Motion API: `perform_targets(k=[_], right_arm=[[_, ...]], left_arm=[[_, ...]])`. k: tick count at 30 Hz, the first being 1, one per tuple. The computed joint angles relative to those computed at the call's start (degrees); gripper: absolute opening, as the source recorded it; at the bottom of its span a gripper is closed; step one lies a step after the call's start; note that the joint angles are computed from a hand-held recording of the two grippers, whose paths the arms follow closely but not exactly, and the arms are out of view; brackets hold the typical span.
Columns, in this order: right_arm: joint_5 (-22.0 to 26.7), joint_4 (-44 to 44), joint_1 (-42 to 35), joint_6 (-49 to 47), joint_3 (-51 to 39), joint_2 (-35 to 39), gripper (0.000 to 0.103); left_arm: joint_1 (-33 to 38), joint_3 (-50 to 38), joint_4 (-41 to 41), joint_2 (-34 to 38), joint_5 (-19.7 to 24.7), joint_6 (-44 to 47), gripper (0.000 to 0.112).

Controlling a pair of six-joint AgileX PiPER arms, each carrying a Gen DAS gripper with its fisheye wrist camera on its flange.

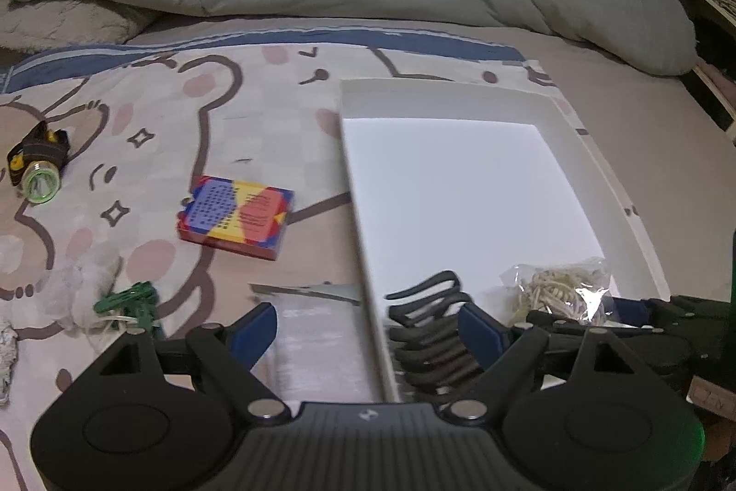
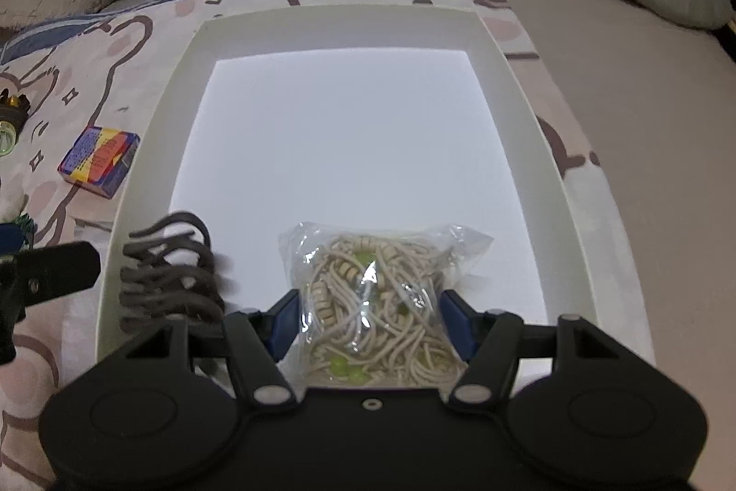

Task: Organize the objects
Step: 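Lower the bag into the white box and open the right tool while the left tool releases the spring inside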

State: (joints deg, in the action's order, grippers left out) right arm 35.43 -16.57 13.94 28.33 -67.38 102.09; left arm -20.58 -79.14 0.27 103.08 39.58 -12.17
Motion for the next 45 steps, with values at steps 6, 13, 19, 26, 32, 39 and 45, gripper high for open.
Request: perform_targets(k=[6,13,19,26,32,39,45], right_arm=[[0.59,1.66,2.35,-1.8,-2.03,1.56,0.065],[4.88,0.28,6.21,-0.95,-5.4,3.89,0.066],[4.77,1.43,4.38,-1.19,-4.34,2.42,0.085],[2.15,5.37,-0.6,-6.73,0.22,-3.89,0.083],[2.82,1.92,-4.64,-0.24,2.13,-5.45,0.064],[3.34,-1.14,-5.24,1.83,2.61,-2.43,0.061],[2.03,0.91,-2.83,1.22,1.93,-0.87,0.055]], left_arm=[[1.26,0.36,0.93,-0.18,-0.08,-0.44,0.086],[1.69,0.69,0.06,-0.53,-0.2,0.73,0.086],[1.33,0.9,-1.21,-0.92,-0.33,2.59,0.086],[0.35,1.4,0.76,-1.12,-0.8,2.58,0.086],[-0.03,1.91,1.77,-1.25,-1.07,2.34,0.086],[-0.56,2.44,1.16,-1.21,-1.18,4.07,0.086],[-0.7,2.47,0.88,-1.14,-1.3,4.68,0.086]])
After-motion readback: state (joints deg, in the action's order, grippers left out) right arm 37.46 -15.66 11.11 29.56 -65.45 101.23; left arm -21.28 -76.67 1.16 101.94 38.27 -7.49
